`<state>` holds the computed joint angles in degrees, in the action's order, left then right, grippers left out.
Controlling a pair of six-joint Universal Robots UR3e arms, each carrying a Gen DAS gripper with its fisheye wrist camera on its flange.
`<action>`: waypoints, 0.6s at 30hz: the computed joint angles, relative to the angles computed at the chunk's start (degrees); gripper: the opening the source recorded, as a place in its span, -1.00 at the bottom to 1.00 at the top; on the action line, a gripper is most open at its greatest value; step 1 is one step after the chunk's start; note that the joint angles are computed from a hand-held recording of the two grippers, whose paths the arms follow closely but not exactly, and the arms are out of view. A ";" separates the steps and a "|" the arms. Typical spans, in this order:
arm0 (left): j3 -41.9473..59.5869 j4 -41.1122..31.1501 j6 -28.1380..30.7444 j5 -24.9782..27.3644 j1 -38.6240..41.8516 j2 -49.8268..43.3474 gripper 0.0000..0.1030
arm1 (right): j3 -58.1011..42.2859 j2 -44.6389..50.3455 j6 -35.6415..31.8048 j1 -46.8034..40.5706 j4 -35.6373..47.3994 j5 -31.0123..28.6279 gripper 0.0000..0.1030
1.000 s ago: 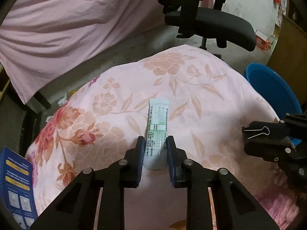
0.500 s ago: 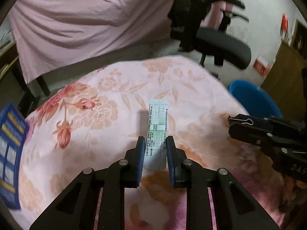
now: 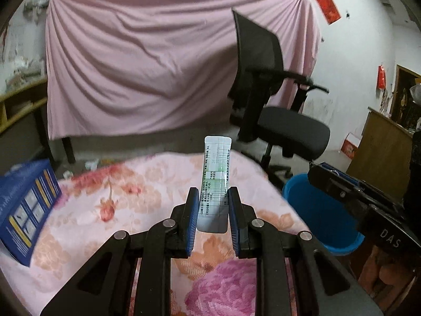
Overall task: Collect trash
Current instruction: 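Lift and carry the strip and binder clip toward the blue bucket with both tools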
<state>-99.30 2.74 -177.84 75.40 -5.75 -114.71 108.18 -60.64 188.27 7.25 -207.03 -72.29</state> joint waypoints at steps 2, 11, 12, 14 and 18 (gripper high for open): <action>-0.92 1.88 0.05 0.46 -0.34 0.97 -0.64 | 1.15 -0.13 0.51 0.18 -4.38 -1.11 -0.49; -0.43 8.23 1.11 0.85 -3.79 2.28 -0.64 | 7.18 -2.28 2.64 -1.98 -16.50 -4.40 -0.49; 0.09 9.07 1.40 1.21 -4.51 1.95 -0.64 | 7.79 -2.48 2.73 -2.06 -17.50 -4.89 -0.49; 1.14 10.17 1.94 1.74 -5.93 1.54 -0.64 | 9.47 -3.39 2.61 -2.23 -19.46 -6.23 -0.49; 3.79 11.59 3.01 1.85 -8.00 -0.08 -0.64 | 12.35 -4.71 1.90 -2.57 -23.70 -9.30 -0.49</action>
